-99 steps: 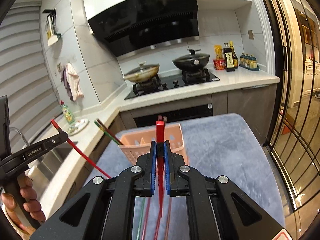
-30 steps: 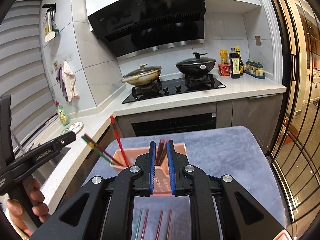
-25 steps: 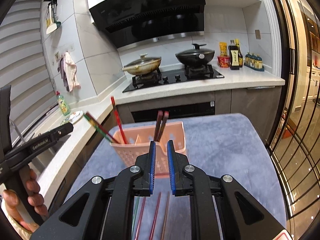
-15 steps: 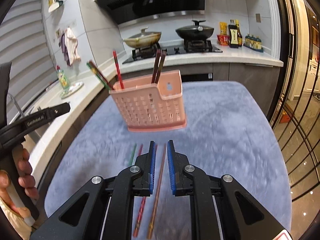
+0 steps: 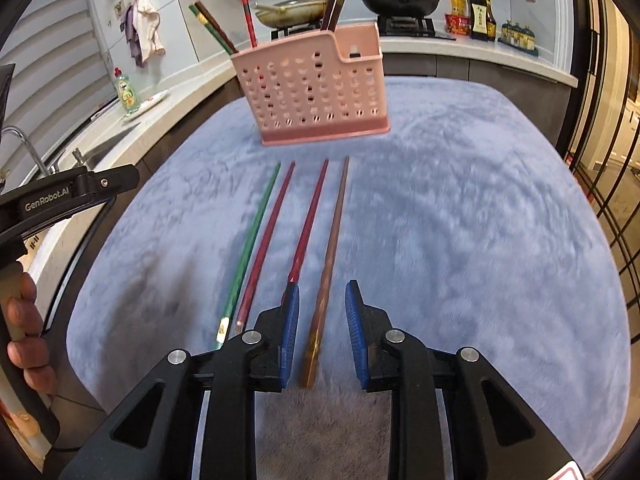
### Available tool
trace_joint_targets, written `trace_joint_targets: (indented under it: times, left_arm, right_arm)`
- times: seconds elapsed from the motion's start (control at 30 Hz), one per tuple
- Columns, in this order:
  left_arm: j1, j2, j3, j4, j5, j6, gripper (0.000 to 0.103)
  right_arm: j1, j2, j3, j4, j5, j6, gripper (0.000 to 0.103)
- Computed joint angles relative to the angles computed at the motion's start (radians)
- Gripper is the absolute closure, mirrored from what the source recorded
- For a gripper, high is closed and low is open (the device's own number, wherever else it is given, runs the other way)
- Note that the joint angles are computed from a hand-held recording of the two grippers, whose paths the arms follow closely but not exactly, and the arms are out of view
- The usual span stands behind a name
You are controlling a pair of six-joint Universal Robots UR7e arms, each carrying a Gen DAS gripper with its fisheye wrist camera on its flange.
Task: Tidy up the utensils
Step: 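Move both open grippers back down to the remaining chopsticks, then grasp a green chopstick with the left gripper while the right grasps a brown chopstick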
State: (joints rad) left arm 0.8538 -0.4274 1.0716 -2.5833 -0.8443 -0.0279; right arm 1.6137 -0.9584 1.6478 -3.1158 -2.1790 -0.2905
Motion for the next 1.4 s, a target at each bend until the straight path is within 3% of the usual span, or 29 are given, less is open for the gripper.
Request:
trace_joint_targets:
  times: [0.57, 0.87, 1.4]
  left_arm:
    - [0.007, -0.04, 0.115, 0.019, 0.007, -0.041, 0.054]
    - [0.005, -0.043, 0.143, 0.038, -0.008, -0.049, 0.048]
    - [-0.003, -0.014, 0.15, 0.102, -0.067, -0.063, 0.042]
  right_arm:
    - [-0.019, 0.034, 0.028, -0.021, -0.036, 0.006, 0.079]
    - [-0.029, 0.023, 0.045, -0.043, -0.036, 0.022, 0.096]
    - [-0.042, -0.016, 0.09, -0.049, -0.016, 0.05, 0.096]
